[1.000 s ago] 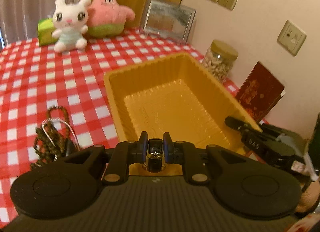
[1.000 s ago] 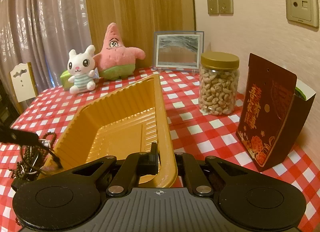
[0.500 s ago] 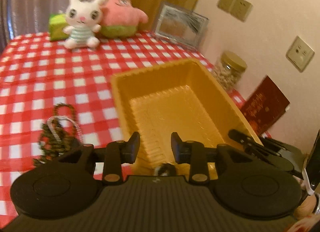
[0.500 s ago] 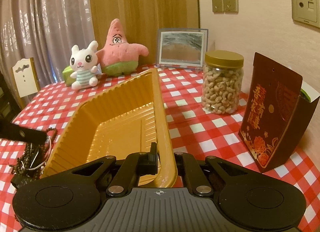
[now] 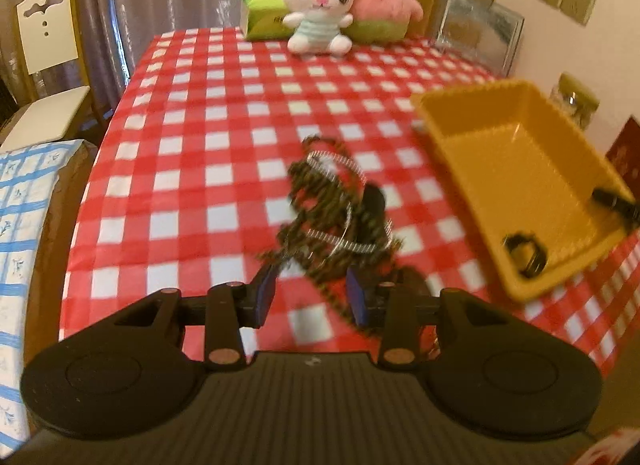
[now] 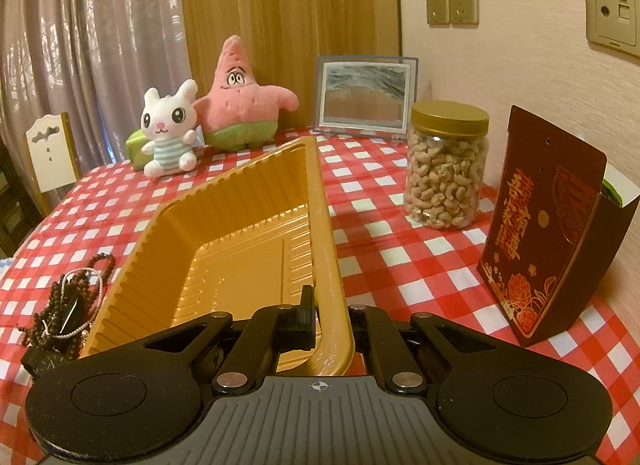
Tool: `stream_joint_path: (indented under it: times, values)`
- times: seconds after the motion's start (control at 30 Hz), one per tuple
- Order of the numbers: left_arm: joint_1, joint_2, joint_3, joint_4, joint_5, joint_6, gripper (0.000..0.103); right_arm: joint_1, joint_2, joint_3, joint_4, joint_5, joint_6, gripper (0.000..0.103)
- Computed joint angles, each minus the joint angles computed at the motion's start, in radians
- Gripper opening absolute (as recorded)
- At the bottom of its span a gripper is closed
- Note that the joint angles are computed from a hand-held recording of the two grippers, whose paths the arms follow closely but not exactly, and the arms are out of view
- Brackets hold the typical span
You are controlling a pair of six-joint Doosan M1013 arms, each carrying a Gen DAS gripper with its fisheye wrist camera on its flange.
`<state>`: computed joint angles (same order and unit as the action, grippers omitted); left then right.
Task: Organize jewelry
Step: 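Grasp a dark beaded bracelet from the pile with the left gripper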
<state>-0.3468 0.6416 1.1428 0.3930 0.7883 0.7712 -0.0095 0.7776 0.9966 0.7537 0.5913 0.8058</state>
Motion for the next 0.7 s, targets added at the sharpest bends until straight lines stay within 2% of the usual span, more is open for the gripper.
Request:
stream_joint_path:
  times: [0.33,0.47,0.63,0.7]
  values:
    - [-0.008,0.005,0.028,-0.083,-0.046,0.173,0.035,0.001,0.003,-0.007,-0.021,0.001,0.013,0.005]
    - [-0.009,0.011,0.023,-0.199,-0.057,0.271,0.035,0.002,0.003,-0.008,-0.031,0.002,0.020,0.005]
    - [-0.019,0.037,-0.008,-0.296,-0.031,0.367,0.034,0.002,0.004,-0.010,-0.039,0.003,0.029,0.005]
    - [-0.024,0.049,-0.023,-0.298,-0.007,0.369,0.027,0.002,0.003,-0.010,-0.040,0.003,0.029,0.005]
